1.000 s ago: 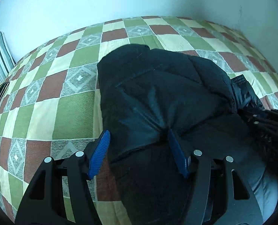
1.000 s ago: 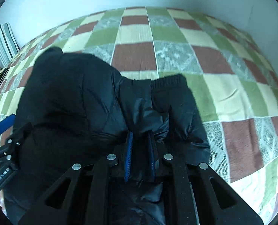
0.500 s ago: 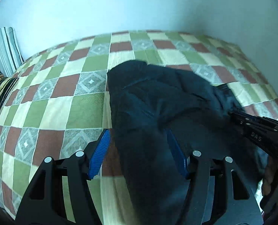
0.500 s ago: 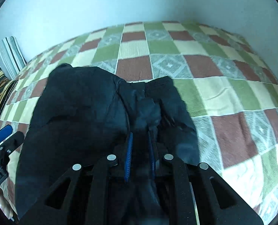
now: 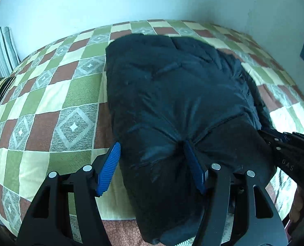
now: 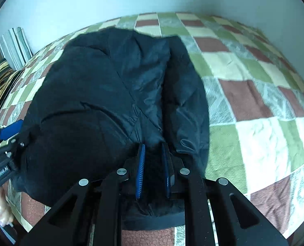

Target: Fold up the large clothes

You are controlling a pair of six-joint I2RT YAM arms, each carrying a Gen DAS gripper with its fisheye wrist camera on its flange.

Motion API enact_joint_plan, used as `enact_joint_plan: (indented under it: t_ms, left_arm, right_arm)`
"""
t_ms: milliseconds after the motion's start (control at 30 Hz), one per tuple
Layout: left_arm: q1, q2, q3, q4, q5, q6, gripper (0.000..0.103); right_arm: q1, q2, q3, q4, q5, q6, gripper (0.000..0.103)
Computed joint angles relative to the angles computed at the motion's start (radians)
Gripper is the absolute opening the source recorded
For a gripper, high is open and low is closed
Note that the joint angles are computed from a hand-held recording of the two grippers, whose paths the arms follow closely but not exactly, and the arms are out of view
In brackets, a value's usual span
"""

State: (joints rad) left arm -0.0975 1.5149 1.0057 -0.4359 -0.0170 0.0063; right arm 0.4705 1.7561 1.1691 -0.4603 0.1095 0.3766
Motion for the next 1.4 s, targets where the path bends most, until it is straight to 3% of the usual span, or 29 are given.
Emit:
enact_joint_plan:
  t_ms: [267,367,433,600,800,900,1400]
  left_arm:
    - [0.014,-0.005,-0.037,0.051,0.016,-0.017,0.064]
    - [0.014,-0.047,-0.059,0.066,0.003,-0.039,0.069]
    - [0.009,-0.077,-0.069,0.062,-0.022,-0.043,0.073]
    - [0.004,-0.127,-0.077,0.042,-0.055,-0.05,0.081]
    - [-0.011,-0.199,-0.075,-0.013,-0.075,-0.079,0.085]
    - [-0.034,-0.253,-0.086,-0.021,-0.104,-0.083,0.09]
    - [-0.125,-0.39,-0.067,-0.103,-0.196,-0.151,0.094]
  right_arm:
    - [-0.004,-0.01,-0.039,0.05,-0.01,0.031,0.017]
    - [0.009,-0.045,-0.059,0.059,0.027,0.037,0.018]
    - [0.022,-0.07,-0.062,0.045,0.056,0.049,0.022]
    - [0.054,-0.144,-0.066,0.016,0.129,0.065,0.049]
    - [0.07,-0.205,-0.058,-0.022,0.157,0.088,0.051]
    - [0.086,-0.235,-0.052,-0.043,0.185,0.097,0.06]
    - [0.137,-0.323,-0.057,-0.089,0.239,0.102,0.065]
